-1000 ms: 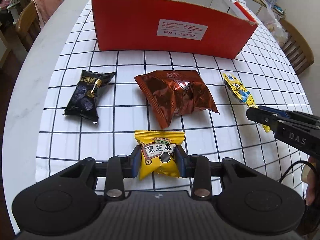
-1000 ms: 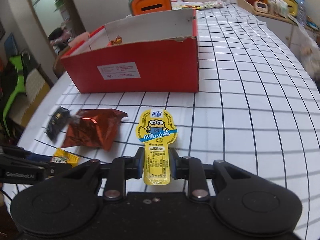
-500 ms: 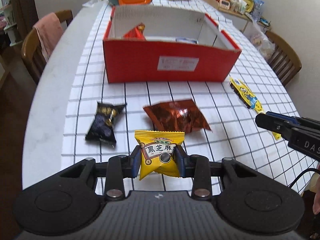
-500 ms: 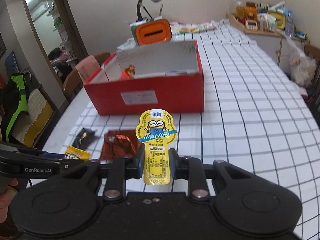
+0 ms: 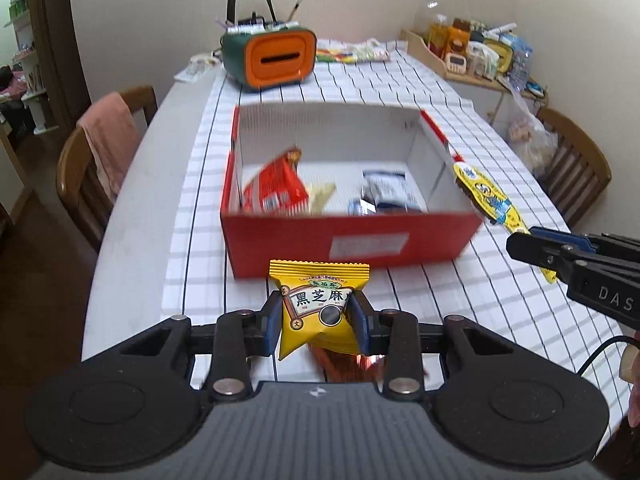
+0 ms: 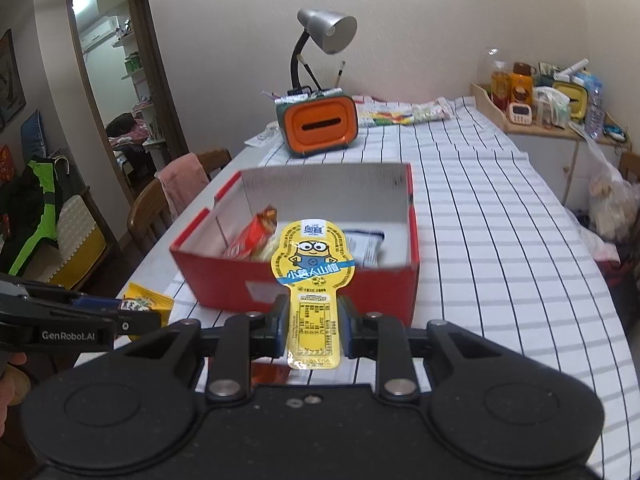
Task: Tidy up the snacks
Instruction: 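Carry both snacks into the red box and open both tools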
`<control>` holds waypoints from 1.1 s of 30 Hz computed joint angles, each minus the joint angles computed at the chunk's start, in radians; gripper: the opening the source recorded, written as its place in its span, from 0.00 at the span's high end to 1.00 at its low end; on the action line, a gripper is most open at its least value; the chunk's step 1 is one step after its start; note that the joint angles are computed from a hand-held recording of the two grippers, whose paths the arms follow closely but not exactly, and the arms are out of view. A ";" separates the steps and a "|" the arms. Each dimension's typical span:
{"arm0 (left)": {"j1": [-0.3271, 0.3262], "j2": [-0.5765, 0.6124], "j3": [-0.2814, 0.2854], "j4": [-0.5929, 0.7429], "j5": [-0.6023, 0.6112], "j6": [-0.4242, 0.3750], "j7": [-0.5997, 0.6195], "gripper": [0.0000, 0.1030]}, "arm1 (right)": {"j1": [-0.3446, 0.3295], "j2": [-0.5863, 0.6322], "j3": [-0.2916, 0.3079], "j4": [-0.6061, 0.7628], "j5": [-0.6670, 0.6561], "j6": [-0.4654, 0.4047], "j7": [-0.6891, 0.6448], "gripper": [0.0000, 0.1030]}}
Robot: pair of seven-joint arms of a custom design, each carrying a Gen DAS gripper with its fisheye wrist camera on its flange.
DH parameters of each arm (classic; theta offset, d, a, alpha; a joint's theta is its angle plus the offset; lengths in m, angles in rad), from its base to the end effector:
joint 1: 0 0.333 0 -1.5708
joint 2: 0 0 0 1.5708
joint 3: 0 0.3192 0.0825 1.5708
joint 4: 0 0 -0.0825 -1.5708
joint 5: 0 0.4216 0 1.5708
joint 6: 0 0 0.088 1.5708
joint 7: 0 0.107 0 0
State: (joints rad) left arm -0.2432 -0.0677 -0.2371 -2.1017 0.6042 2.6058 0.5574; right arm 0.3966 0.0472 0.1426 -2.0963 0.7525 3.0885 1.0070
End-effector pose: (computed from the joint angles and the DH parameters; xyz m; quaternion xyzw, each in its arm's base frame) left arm 0.5303 -0.2923 0.4954 -0.6926 0.6312 -0.2578 0.2351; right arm 0.5637 0.2706 0.4787 -0.7309 0.5024 -0.1716 0.4290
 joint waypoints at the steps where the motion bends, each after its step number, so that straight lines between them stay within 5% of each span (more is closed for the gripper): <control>1: 0.003 0.015 0.001 0.022 0.008 -0.005 -0.001 0.66 | -0.004 0.012 -0.001 0.019 0.008 -0.008 -0.012 0.77; 12: 0.009 0.240 0.030 0.305 -0.012 -0.098 0.062 0.66 | -0.055 0.223 -0.021 0.306 -0.115 -0.189 0.002 0.77; 33: -0.039 0.619 0.080 0.797 -0.098 -0.385 0.234 0.66 | -0.035 0.582 -0.077 0.774 -0.368 -0.445 0.100 0.77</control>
